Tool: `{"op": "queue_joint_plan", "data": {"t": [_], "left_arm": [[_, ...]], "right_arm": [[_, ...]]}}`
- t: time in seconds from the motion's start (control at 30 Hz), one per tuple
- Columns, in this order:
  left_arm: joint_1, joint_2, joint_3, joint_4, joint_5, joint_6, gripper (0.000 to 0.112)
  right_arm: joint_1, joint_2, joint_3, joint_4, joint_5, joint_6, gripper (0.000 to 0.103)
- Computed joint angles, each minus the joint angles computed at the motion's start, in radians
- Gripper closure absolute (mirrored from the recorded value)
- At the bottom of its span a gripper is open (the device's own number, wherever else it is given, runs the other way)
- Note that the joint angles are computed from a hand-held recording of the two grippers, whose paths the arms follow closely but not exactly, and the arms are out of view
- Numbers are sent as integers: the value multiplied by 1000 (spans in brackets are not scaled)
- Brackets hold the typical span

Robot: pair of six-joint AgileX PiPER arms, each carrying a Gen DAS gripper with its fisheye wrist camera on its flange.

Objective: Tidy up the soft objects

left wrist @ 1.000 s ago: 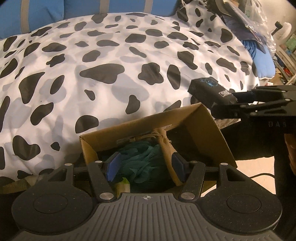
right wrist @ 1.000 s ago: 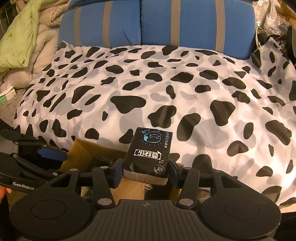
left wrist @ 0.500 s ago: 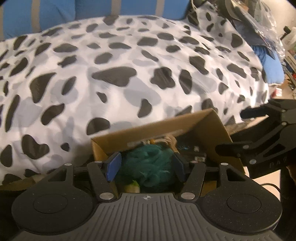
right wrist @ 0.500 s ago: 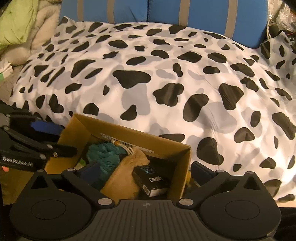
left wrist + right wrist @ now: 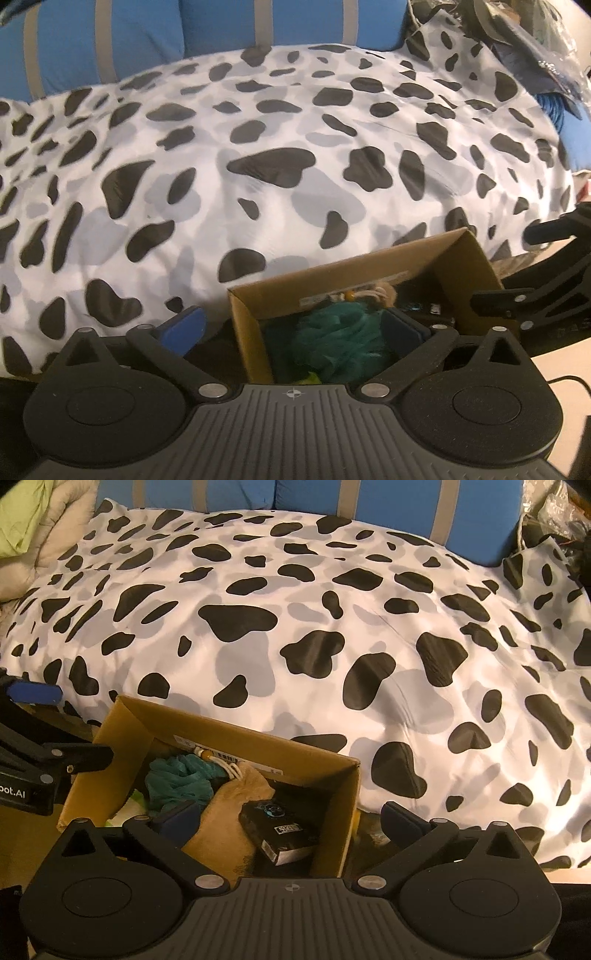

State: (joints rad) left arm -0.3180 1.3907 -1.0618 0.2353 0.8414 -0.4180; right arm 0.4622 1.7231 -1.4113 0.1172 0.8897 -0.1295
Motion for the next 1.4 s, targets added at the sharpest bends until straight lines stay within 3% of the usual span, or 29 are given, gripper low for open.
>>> {"op": "queue_joint_plan", "data": {"t": [0.27,0.5,0.67,0.93,1.4], "left_arm": [[-35,14,-32,85,70,-58,9],[-80,39,-59,84,196,-94,9],[-74,38,-53,22,247,-94,9],[-5,61,-64,-62,268,-73,9],[24,82,-76,-106,280,-40,9]], "right_arm": [[33,-5,0,-105,-3,96,0],[37,17,-36,-98,114,153,0],[61,45,-52,-131,208,196,0],[78,92,-81,-149,285,202,0],[77,113,-102,-142,292,195,0]]}}
